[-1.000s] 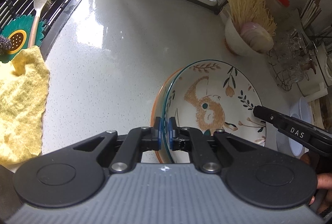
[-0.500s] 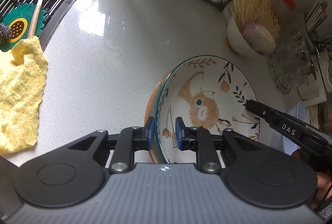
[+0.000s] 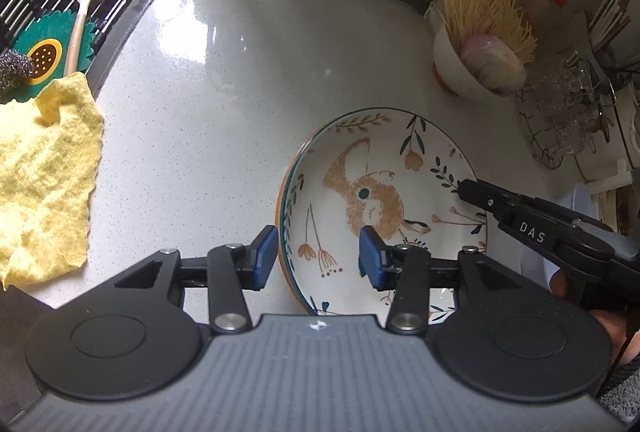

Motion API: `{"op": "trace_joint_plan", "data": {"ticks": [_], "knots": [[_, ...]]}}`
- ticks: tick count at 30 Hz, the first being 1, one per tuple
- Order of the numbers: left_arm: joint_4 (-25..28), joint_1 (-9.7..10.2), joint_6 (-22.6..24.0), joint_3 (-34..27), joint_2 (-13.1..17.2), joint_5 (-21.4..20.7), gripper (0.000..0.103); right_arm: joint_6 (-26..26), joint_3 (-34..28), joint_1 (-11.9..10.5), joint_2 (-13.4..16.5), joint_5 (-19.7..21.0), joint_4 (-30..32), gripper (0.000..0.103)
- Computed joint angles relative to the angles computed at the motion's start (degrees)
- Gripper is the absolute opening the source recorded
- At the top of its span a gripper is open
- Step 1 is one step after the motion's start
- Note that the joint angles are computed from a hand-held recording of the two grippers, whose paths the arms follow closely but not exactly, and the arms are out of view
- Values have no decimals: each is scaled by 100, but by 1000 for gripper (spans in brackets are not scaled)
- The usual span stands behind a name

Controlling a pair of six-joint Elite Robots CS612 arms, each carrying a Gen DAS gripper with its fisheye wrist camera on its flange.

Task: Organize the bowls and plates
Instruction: 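Lower the fox-print plate onto the white plate stack and open both grippers, then move both grippers toward the light blue plastic bowl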

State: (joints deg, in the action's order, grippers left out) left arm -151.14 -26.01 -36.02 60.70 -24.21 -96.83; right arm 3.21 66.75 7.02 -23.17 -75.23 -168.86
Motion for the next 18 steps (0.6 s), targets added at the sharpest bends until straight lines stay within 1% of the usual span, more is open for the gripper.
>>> {"op": "trace_joint_plan", "data": {"ticks": [2,5,9,13,18], "knots": [[-131,5,-73,69,-33,8,51,-18,-27,-3,9,6,23,13],[-179,-11,-104,127,-70,137,51,-73,-50,-11,13,35,69,13],[-400,-30,-147,270,-144,292,51,87,-9,-38,-3,132,-83,13],[-695,-68,26,389,-231,564,51,314,125,-52,-83,102,-430,15],[-1326,-101,393,583,-383,792,51,554,427,-43,-275,-10,-982,15]]}}
